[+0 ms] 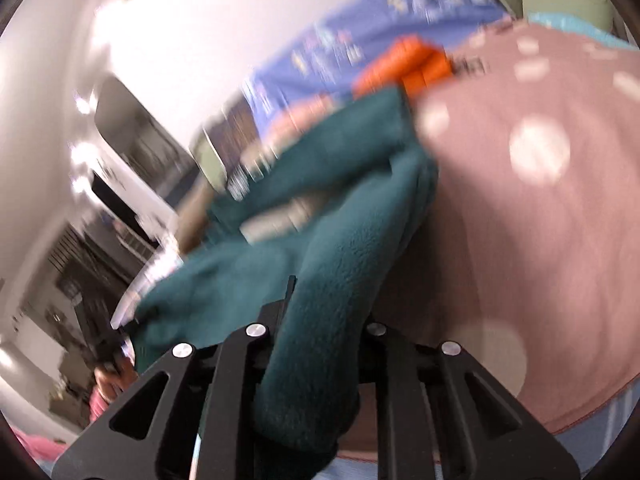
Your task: Fold large clothes
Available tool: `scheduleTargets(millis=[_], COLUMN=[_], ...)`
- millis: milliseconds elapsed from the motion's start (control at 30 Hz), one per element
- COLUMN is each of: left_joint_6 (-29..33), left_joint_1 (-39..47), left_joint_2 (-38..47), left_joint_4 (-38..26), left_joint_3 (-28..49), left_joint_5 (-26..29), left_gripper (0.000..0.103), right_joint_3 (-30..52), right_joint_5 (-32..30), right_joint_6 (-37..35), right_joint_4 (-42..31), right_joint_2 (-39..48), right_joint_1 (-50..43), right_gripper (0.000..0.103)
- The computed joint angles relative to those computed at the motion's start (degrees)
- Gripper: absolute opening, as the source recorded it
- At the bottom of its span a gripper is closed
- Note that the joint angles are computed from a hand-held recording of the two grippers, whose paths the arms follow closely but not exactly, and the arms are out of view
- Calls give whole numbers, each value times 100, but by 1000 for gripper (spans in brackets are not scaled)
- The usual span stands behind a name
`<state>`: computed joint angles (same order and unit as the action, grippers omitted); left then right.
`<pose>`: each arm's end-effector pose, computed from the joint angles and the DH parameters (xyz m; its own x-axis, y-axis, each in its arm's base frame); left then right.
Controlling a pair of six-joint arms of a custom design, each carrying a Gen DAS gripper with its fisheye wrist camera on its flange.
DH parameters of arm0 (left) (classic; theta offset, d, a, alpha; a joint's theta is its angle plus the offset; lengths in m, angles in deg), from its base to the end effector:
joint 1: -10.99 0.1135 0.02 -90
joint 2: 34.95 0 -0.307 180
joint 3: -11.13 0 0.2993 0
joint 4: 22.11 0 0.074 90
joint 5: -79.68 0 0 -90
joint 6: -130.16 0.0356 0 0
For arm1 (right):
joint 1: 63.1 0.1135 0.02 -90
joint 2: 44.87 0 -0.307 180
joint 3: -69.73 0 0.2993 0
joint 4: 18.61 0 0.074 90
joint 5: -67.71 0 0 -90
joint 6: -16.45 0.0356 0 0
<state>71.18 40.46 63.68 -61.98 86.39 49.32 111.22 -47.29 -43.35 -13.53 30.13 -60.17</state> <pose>0.3479 0.1613 0.2162 -0.6200 -0.0512 -0.7829 0.4774 0.7673 -0.4282 0.2824 0.0295 0.1942 -0.6209 0.4247 -0.6588 -0.1217 0.7781 0.6162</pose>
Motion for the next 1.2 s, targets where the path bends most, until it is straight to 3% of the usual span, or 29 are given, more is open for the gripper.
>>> scheduleTargets(millis=[100, 167, 300, 400, 533, 667, 867, 967, 1067, 1100, 1200], left_joint_6=[80, 520, 2233, 2289, 1537, 692, -1143, -1979, -2518, -2681, -3194], left_joint_1=[260, 540, 1065, 1066, 755, 537, -80, -486, -960, -1041, -969], left_joint_2=[-235, -415, -450, -552, -366, -219, 265, 1136, 2450, 2784, 3182], left_joint_4=[-500, -1156, -3077, -2887, -2043, -1421, -68, 322, 292, 358, 941], left_joint_3=[257, 344, 394, 46, -175, 104, 1040, 1883, 2871, 3061, 3109], left_joint_5=[568, 899, 1036, 635, 317, 414, 53, -515, -1400, -1562, -1062], left_gripper=[21, 21, 22, 22, 22, 22, 22, 23, 23, 24, 27], right_joint_3=[-109, -255, -474, -585, -617, -282, 1153, 2195, 3367, 3481, 3090], right_joint_5=[-270, -132, 396, 522, 216, 168, 351, 452, 813, 852, 785], right_joint_6=[187, 69, -198, -104, 323, 478, 585, 758, 634, 671, 828], right_joint_4=[-144, -611, -2033, -1939, -1059, -642, -584, -768, -1230, -1195, -110], right_joint_2=[-878, -1661, -3032, -2653, -1899, -1349, 249, 1621, 3275, 3569, 3822], right_joint_1=[-109, -12, 366, 450, 210, 75, -29, -143, -172, -193, -226], right_gripper=[16, 16, 18, 18, 18, 18, 20, 21, 22, 27, 28])
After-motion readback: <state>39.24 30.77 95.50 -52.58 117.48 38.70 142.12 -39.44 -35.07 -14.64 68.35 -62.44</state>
